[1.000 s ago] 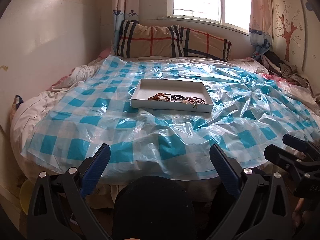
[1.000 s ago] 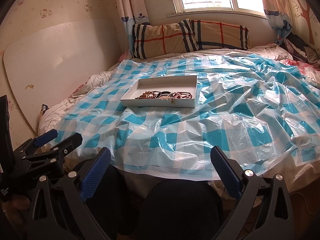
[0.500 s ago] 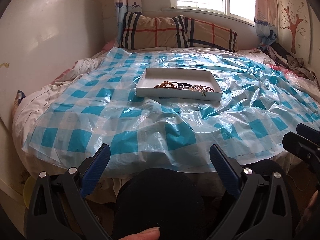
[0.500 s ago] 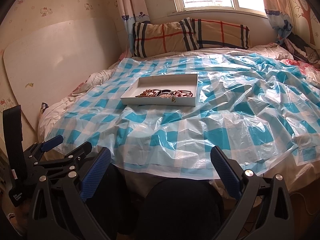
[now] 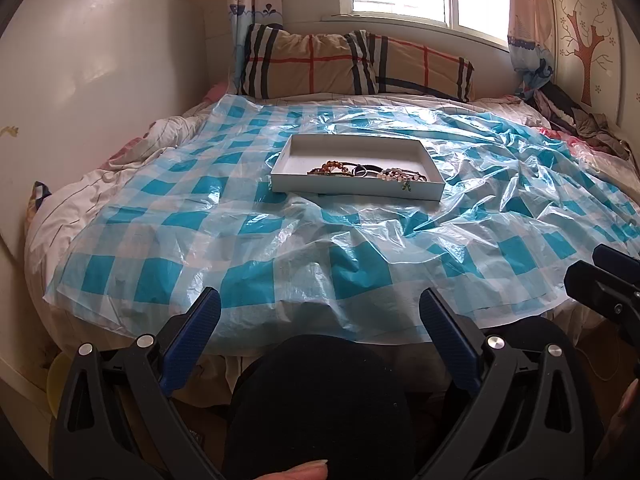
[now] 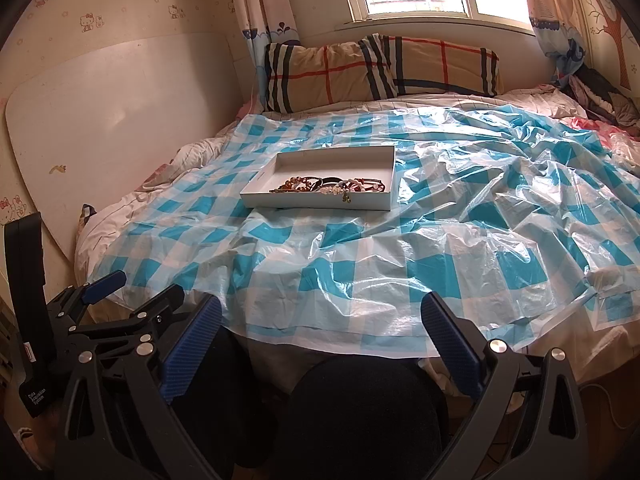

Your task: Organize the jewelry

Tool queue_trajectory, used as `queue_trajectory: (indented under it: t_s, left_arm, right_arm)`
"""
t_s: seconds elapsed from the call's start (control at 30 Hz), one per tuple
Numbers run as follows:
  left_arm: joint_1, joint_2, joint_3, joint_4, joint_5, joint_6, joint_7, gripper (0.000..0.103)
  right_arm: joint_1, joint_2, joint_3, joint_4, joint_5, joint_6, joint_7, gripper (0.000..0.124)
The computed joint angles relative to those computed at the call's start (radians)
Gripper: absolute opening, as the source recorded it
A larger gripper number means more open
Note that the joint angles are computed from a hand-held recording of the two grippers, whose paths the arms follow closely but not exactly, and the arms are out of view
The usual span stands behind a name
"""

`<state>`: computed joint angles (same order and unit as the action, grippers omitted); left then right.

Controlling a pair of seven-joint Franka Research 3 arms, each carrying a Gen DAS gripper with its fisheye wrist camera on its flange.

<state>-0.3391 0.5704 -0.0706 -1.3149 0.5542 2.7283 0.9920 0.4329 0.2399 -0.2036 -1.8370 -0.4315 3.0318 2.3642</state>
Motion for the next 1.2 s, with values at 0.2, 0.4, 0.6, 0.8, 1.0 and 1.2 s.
queue_trajectory:
  t_s: [0.2,0.4,0.6,0.8,1.0,1.2]
  left_arm:
    - [-0.001,0.0,0.001,0.0,-0.001,0.0,-0.002,0.096]
    - [-0.001,0.0,0.001,0.0,-0.002,0.0,-0.001,0.096]
    - [0.0,0.0,0.0,0.001,-0.003,0.0,0.0,0.096]
    - [0.001,0.001,-0.001,0.001,-0.005,-0.001,0.002,0.096]
    - [0.002,0.001,-0.001,0.0,-0.007,0.0,0.003,0.096]
    - [0.002,0.002,0.0,0.001,-0.007,0.0,0.004,0.096]
  right_arm:
    - [-0.004,0.0,0.004,0.0,0.01,-0.002,-0.01,0.096]
    - [-0.007,0.002,0.006,0.0,0.025,-0.001,-0.025,0.096]
    - [-0.001,0.002,0.0,-0.002,0.023,0.001,-0.022,0.096]
    - [-0.006,0.003,0.005,0.001,0.033,-0.002,-0.033,0.096]
    - [-0.004,0.002,0.003,0.0,0.034,-0.002,-0.035,0.096]
    - [-0.008,0.003,0.007,0.003,0.041,-0.004,-0.042,0.096]
